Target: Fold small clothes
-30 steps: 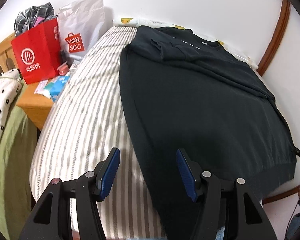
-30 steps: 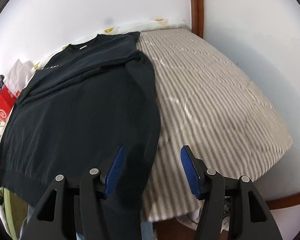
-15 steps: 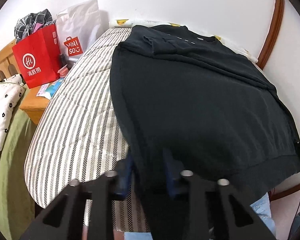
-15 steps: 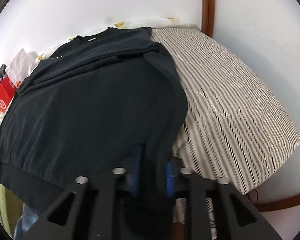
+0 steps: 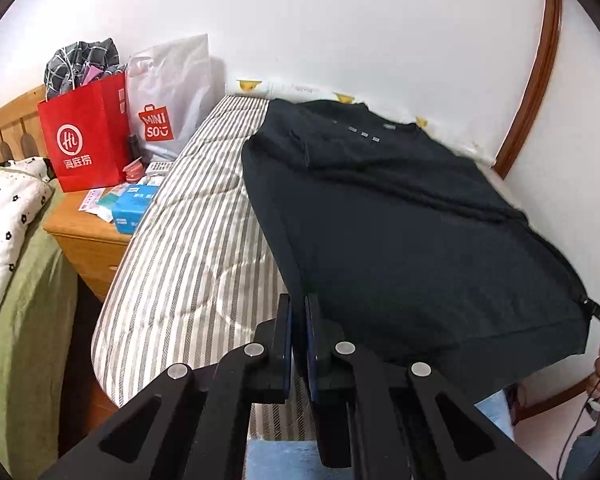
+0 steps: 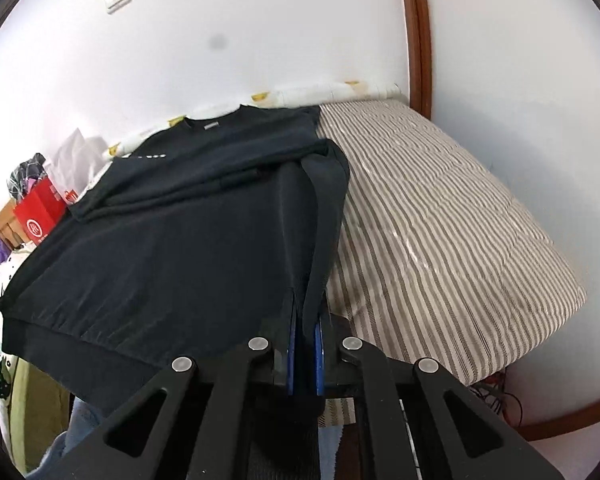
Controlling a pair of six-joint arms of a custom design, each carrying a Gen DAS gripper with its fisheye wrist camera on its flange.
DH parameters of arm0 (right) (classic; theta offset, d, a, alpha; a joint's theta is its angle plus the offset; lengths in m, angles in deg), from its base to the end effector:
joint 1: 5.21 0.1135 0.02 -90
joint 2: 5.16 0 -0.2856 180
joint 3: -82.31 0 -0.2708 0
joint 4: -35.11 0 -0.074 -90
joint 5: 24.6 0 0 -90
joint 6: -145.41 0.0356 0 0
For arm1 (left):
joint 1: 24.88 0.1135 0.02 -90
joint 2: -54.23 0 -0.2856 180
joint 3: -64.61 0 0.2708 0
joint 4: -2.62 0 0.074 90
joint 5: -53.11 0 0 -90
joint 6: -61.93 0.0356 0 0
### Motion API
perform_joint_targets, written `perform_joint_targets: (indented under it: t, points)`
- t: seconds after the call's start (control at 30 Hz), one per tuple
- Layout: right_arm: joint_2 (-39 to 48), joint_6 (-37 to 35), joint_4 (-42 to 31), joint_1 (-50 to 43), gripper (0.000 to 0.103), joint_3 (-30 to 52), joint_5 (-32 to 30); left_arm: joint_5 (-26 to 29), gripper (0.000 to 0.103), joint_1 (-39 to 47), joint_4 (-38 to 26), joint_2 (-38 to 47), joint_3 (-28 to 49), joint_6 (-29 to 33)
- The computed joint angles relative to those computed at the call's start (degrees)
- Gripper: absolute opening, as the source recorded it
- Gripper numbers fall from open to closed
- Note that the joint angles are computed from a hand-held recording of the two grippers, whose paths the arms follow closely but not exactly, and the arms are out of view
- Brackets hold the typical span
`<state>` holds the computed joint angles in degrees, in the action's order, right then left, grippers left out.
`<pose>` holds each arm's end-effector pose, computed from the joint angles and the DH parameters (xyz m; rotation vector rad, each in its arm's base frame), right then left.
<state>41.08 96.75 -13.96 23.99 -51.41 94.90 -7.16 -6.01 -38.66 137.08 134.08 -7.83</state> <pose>0.1501 0.0638 0.2407 0.4635 2.2404 0.0018 0.2977 0.0831 0.2486 0.2293 2.3735 -0.3409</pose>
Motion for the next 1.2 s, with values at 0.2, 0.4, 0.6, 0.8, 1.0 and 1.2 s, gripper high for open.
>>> perform_joint_targets:
  t: [0.2,0.4,0.6,0.8,1.0,1.2]
  points:
    - [2.8,-5.4,3.3,-1.7,0.007,4.7,-0.6,0.5,0.006,-2.0,0.2,3.7,5.9,-2.7]
    - [8.1,-12.6,8.8,-10.7,0.007,11.5,-7.1,-1.8,0.006,-5.8,2.6,8.4,14.6,-7.6]
    - [18.1,-16.6,14.6,-18.7,0.007,20.1,-14.1,-5.4,0.006,-9.7,3.5,17.0,27.0,-12.9]
    - [31.0,-19.2,17.5,-24.3,0.007,31.8,-18.7,-11.5,0.006,-14.3,1.9,28.7,42.3,-15.4]
    - [45.5,-19.6,19.1,-27.9,0.007,43.4,-21.5,-16.9,0.006,-18.0,-3.5,42.6,60.5,-16.0]
    - [57.4,-20.1,20.3,-30.0,0.007,50.3,-21.9,-20.6,0.006,-20.1,-13.4,58.6,82.5,-16.1]
